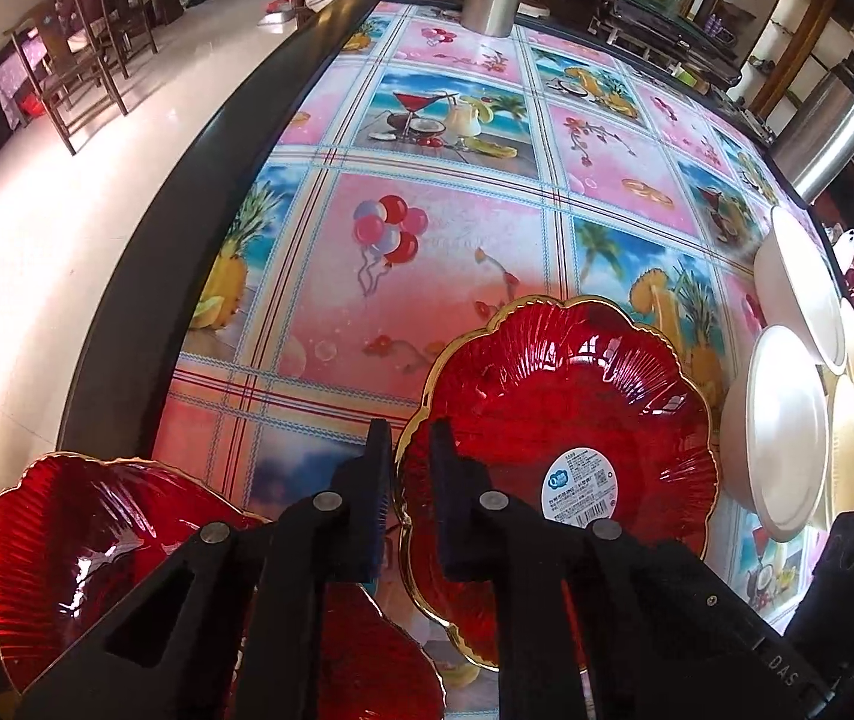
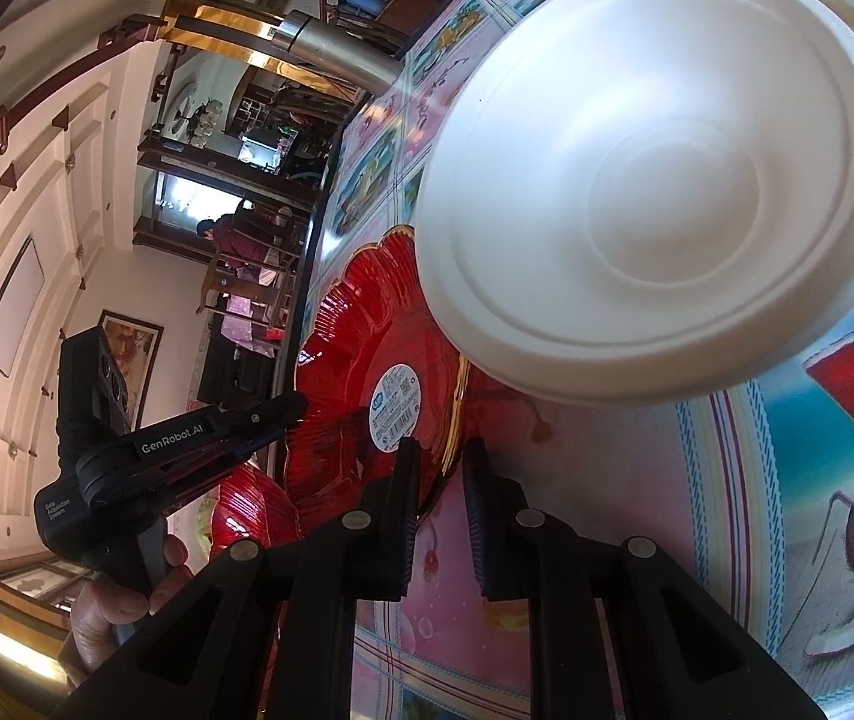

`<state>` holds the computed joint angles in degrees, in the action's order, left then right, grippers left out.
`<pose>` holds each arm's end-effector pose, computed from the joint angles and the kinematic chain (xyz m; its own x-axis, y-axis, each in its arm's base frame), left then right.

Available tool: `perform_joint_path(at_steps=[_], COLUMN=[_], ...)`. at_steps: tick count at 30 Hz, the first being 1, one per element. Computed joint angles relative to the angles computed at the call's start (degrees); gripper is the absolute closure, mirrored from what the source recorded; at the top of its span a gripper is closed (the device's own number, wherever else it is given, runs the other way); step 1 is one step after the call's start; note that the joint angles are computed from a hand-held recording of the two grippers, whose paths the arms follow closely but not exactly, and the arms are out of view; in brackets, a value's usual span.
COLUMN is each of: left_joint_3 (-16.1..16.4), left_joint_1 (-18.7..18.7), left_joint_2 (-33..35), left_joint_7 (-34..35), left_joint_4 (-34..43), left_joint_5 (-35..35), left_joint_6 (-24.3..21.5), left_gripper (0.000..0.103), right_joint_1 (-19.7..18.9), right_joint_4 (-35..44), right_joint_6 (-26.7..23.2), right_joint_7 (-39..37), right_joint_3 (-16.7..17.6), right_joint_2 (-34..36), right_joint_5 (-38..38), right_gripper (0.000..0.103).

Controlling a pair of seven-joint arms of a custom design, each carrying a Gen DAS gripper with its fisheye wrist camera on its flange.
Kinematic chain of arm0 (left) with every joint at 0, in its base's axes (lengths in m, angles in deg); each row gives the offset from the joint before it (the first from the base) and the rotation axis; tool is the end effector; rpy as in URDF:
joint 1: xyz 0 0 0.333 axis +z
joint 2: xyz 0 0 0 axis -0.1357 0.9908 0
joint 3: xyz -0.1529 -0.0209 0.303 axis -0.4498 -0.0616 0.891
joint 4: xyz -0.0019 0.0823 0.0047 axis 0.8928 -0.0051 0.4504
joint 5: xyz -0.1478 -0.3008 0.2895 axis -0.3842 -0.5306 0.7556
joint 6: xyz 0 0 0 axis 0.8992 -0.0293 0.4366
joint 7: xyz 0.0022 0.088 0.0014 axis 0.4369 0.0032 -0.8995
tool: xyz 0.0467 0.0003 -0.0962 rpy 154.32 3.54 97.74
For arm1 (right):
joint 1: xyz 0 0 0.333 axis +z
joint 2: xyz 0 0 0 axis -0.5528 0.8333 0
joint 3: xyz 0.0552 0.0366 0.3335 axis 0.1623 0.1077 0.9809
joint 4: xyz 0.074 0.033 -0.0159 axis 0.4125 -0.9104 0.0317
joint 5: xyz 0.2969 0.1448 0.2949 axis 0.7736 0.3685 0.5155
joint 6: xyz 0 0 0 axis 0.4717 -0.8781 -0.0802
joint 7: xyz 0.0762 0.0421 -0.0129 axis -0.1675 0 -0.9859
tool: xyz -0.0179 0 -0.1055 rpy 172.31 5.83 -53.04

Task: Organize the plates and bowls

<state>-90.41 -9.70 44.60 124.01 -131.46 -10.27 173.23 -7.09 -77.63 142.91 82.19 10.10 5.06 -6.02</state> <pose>0.7096 -0.1112 0.4151 -0.4281 -0.9015 0.0630 -0.8401 0.3713 -0.3955 0.5769 0.2930 0.3476 -0.4177 -0.5051 -0.7553 -0.5819 0.7871 -0.2045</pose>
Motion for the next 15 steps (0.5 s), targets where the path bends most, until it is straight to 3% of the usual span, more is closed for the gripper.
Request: perform_joint_path(at_steps=[5,15], left_joint_3=[-1.48,-1.69], left_joint_1=[2.34,4.01], left_joint_2=[-2.06,-6.15], left_joint_7=[4.13,10.54], left_joint_4=[-1.9,-5.65], left_joint_5=[-7.4,-18.02], left_joint_6=[1.08,1.31], left_gripper=[0.093,0.093], right_joint_1=[4.11,4.97], right_joint_4=[-0.08,0.5], right_joint_6=[-0.34,-0.82], right_joint_7=[-1.58,-3.12], right_joint_3=[-3.77,-4.46], right_joint_2=[-0.23,-0.07], right_joint_5=[2.48,3.67], right_gripper=[0.085,0.089])
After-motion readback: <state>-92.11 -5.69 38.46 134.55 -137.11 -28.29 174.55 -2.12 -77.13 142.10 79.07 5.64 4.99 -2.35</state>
